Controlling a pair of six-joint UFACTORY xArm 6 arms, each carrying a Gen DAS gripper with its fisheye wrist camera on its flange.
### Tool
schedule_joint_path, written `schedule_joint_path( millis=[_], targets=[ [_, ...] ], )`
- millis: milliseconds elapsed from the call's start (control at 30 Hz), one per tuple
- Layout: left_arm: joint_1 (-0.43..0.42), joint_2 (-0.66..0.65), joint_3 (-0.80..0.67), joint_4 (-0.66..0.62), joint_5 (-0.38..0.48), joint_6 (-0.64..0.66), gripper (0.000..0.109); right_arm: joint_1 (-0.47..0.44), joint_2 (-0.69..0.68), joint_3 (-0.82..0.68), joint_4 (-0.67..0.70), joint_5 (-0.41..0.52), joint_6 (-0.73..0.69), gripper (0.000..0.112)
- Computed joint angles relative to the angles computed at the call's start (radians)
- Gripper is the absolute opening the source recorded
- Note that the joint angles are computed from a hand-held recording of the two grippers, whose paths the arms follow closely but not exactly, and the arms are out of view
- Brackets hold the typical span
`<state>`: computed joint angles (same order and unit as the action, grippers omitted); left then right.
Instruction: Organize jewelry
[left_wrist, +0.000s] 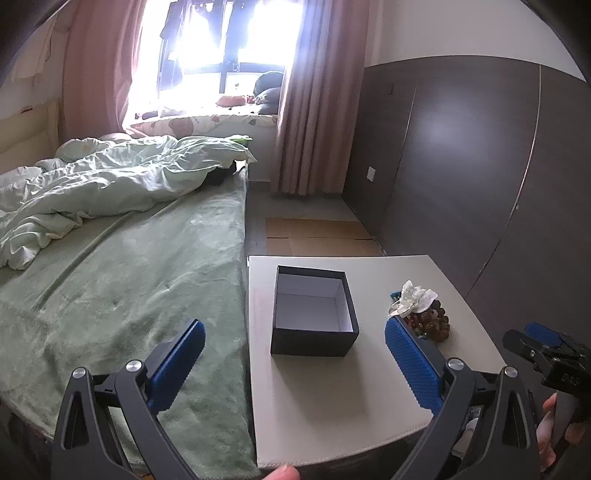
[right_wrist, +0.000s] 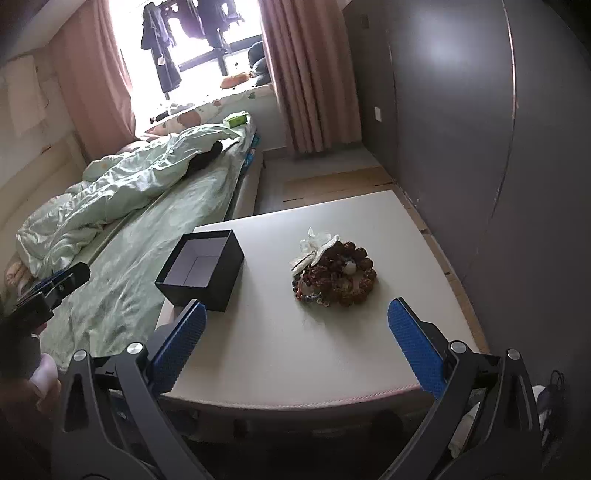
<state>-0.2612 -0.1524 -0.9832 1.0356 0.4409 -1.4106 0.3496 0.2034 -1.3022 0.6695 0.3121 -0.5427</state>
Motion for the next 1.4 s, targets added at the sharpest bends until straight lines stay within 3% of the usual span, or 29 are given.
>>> schedule_joint_path(
  millis=[333,1400],
  targets=[
    [-0.020,-0.033,0.022,-0.001,0.052,-0.018,0.095,-0.001,-0.033,0.038,-0.086,0.005,0.018,0.098],
    [-0.059,-0.101,0.066,0.033,0.084,-0.042,0.095,-0.024,-0.084,0.079,-0.062,0.022,-0.001,0.098]
  ],
)
